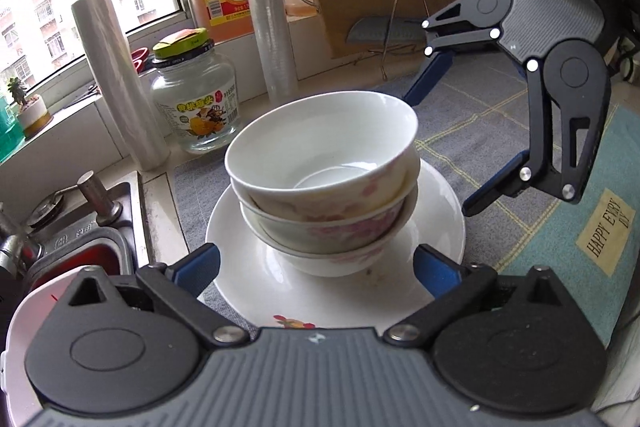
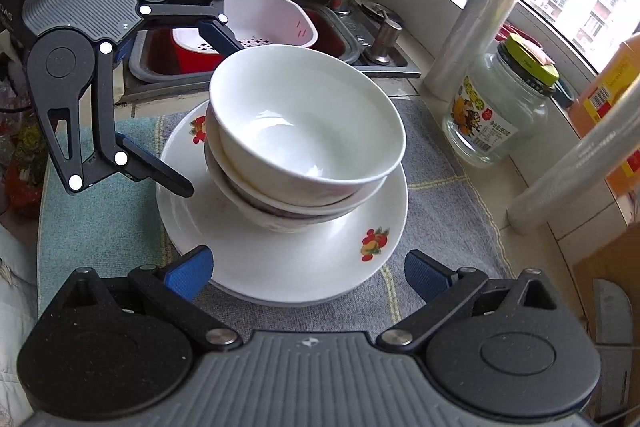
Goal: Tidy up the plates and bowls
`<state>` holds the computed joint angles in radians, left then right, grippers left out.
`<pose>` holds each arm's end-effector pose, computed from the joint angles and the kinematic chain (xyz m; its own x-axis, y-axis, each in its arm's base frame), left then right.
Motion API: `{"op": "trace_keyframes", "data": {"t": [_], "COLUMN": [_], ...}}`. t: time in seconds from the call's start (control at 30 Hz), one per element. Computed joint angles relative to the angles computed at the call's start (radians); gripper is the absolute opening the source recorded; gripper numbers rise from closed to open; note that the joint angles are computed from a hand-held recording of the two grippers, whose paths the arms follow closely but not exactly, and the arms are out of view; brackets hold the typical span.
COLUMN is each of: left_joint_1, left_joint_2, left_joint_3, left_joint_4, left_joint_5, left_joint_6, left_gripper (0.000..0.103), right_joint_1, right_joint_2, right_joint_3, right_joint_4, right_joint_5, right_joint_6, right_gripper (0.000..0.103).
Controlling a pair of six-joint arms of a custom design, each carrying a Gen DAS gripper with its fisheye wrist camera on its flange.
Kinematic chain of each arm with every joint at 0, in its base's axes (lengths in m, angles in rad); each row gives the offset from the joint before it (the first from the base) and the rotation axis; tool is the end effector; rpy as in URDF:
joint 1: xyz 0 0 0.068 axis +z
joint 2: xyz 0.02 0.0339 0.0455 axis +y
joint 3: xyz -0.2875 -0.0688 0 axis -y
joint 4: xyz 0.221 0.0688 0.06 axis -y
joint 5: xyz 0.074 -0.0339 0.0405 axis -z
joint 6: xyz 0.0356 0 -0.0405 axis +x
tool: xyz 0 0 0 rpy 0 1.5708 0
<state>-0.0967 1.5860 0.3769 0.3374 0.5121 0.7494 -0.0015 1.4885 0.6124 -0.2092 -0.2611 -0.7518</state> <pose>0.2235 -0.0392 0.1351 -0.2866 0.6244 -0.7266 0.8104 0.5626 0.1638 0.2345 0.0088 0.1728 -0.5648 -0.6590 -0.4968 -0.6910 0.7067 -0.1519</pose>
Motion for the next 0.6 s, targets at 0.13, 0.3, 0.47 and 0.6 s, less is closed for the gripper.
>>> {"op": "trace_keyframes", "data": {"t": [0.13,0.3,0.47,0.6], "left_joint_1": [-0.025,-0.119,-0.31,-0.634], "left_joint_2": [-0.072,-0.202,-0.423,-0.521], "left_joint_3": [-0.109,-0.235,-0.255,-0.206], "left_joint_4": [0.144,0.264,0.053,-0.195], "left_joint_5": [-0.043,-0.197,-0.441,-0.81], "left_joint_6": [-0.1,-0.35,-0.681,-0.943], "left_gripper": [0.102,0.102,0.102,0.102], "right_joint_1": [0.003,0.024,0.028,-0.007], "right_joint_2": [-0.123,-0.25,-0.342,-0.441], "right_joint_3": [-0.08,-0.14,-0.208,-0.238], "right_joint_4": [0.017,0.02,0.027,-0.073], "right_joint_5": [0.061,0.139,0.204,0.219], "right_joint_6": [0.147,0.387,0.643,0.764], "right_gripper": [0.103,0.103,0.103,0.103]}}
